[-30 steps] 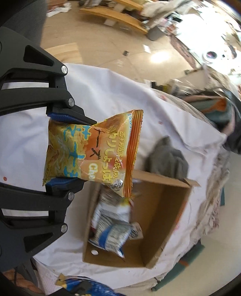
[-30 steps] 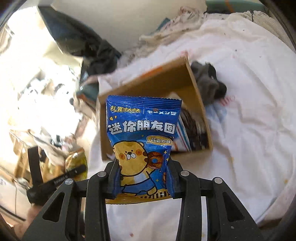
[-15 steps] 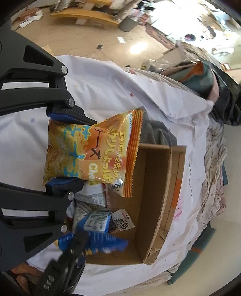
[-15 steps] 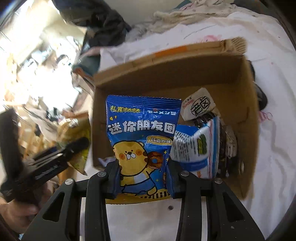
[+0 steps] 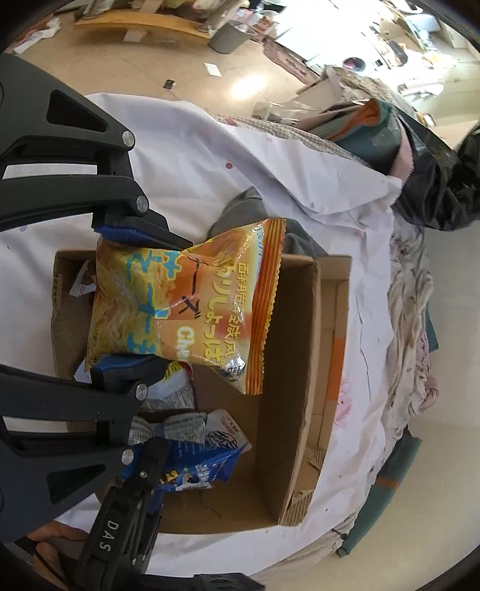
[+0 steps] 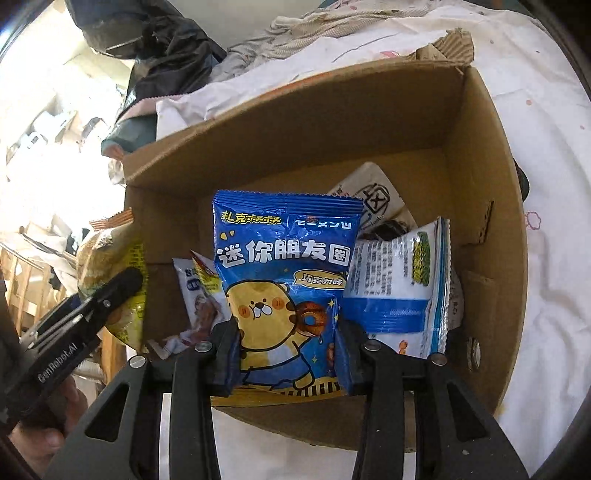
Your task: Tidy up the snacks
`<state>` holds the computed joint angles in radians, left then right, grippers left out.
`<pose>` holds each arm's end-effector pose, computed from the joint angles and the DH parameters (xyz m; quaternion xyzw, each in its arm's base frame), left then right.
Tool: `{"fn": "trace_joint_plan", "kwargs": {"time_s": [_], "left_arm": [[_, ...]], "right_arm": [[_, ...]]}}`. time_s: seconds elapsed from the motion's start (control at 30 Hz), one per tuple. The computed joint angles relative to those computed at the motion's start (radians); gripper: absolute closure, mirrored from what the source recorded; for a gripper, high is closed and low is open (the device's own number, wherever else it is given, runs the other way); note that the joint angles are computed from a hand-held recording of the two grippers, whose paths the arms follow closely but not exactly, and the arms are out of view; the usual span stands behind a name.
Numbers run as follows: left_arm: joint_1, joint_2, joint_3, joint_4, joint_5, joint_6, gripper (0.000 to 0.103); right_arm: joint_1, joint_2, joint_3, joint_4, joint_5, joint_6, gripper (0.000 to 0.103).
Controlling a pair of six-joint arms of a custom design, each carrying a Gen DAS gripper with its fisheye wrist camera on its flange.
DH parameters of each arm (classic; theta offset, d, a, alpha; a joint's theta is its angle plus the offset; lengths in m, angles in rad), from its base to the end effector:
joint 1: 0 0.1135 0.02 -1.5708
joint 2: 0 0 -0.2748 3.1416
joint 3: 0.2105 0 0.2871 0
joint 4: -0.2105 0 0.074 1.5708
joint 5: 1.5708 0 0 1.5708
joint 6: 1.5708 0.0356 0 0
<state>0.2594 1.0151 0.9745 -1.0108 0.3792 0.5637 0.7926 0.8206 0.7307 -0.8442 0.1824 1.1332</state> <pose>0.2075 0.0414 0.3025 0.1917 0.9308 -0.0661 0.3040 0.1327 0.1254 0.2614 0.1884 0.9273 0.2065 0.2490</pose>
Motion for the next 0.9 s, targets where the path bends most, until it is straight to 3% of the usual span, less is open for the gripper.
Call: {"fn": "trace_joint_plan", "kwargs": {"time_s": [0.33,0.4,0.47,0.5,0.57,0.63,0.77,0.9], "left_arm": [[-0.038,-0.012,-0.032,0.004,0.025,0.021,0.059],[-0.038,-0.015,-0.035,0.011,0.037,0.023,0.059],[-0.04,-0.021,-0.038,0.014,0.042,0.024,0.058],[-0.043,-0.025,-0.04,0.015,0.038,0.021,0.054],[-0.041,-0.031,-0.039,0.012,0.037,0.019,0.028],[-0.019,-0.035,-0.031,0.002,0.06,0.019,0.016],[0.022,-0.036,-0.007,-0.019,0.111,0.03,0.013],[0.07,-0.034,0.016,-0.046,0.154,0.039,0.013]], "right_arm": [[-0.038,-0.026,-0.022,0.049,-0.052,-0.004,0.058],[-0.037,-0.035,-0.023,0.054,-0.053,-0.001,0.056],[-0.037,-0.048,-0.027,0.066,-0.054,0.006,0.047],[-0.034,-0.056,-0.028,0.07,-0.047,0.012,0.044],[-0.025,-0.077,-0.029,0.069,-0.029,0.024,0.032],[-0.017,-0.105,-0.024,0.073,-0.007,0.026,0.023],[0.01,-0.141,-0.009,0.077,0.058,0.027,0.009],[0.036,-0.163,0.004,0.078,0.097,0.033,0.006]]}}
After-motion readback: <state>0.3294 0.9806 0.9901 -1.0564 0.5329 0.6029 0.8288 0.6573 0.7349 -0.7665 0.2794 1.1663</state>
